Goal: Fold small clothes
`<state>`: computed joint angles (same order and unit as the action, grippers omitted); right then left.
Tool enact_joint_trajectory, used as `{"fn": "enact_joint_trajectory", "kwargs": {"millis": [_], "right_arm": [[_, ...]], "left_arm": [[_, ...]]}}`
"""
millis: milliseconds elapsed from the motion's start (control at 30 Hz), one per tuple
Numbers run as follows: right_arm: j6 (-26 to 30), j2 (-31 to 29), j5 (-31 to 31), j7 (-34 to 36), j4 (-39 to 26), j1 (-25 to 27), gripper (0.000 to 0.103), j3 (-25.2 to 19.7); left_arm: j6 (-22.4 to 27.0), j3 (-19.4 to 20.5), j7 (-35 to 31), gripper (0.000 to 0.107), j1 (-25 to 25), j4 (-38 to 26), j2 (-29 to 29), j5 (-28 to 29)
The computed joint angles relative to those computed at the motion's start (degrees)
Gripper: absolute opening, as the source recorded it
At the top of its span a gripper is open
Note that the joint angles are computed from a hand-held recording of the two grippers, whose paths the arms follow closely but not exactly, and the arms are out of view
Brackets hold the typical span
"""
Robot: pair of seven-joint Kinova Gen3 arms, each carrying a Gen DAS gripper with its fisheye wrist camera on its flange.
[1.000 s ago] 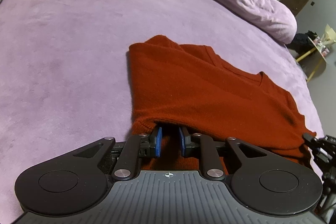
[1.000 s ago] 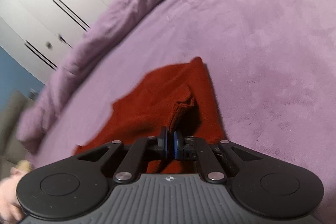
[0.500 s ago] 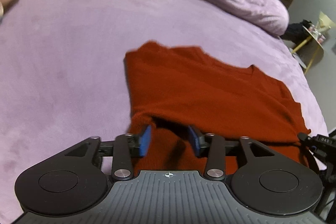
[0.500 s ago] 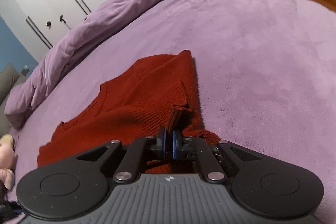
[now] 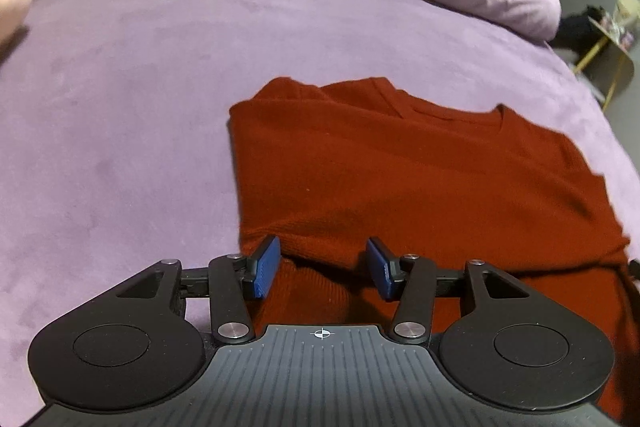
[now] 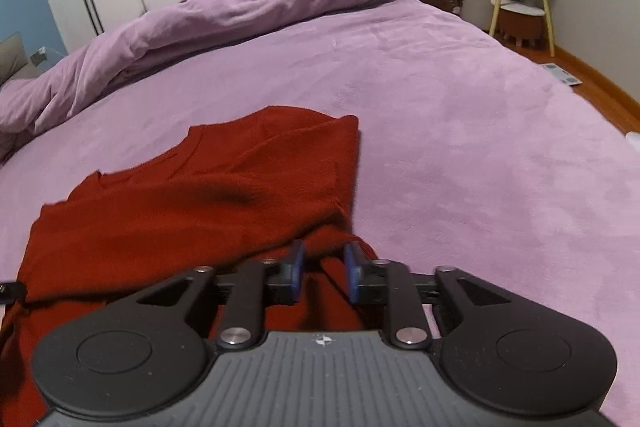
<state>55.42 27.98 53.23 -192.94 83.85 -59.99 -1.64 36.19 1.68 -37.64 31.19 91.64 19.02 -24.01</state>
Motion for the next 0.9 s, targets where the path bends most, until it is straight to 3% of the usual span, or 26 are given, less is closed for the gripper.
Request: {"fn": "enact_joint_trajectory", "kwargs": {"millis": [200, 567, 667, 800, 900], "right_arm": [[2.3, -4.5, -0.4, -0.8, 5.3, -2.2, 0.022, -3.0], [4.8, -8.5, 0.7, -6.4, 8.8, -3.7, 0.022, -7.5], [4.2, -9.8, 0.8, -6.5, 9.5, -3.5, 0.027, -8.6], [1.7, -12.9, -2.9, -3.8, 12.1, -2.1, 0.043, -11.0], [4.7, -14.1, -7.7, 0.0, 13.1, -2.2, 0.045, -13.1]], "left_arm": [[5.6, 0.9, 0.4, 0.053, 2.0, -1.0, -0.8, -1.7], [9.2, 3.4, 2.6, 0.054, 2.9, 1.0, -4.7, -3.7], [9.6, 4.6, 2.1, 0.054, 2.4, 2.4, -6.5, -3.0], [7.2, 7.4, -2.9, 0.058, -0.6, 8.5, -12.1, 3.3], [9.7, 9.6, -4.1, 0.058, -0.9, 12.7, -15.8, 5.1]]}}
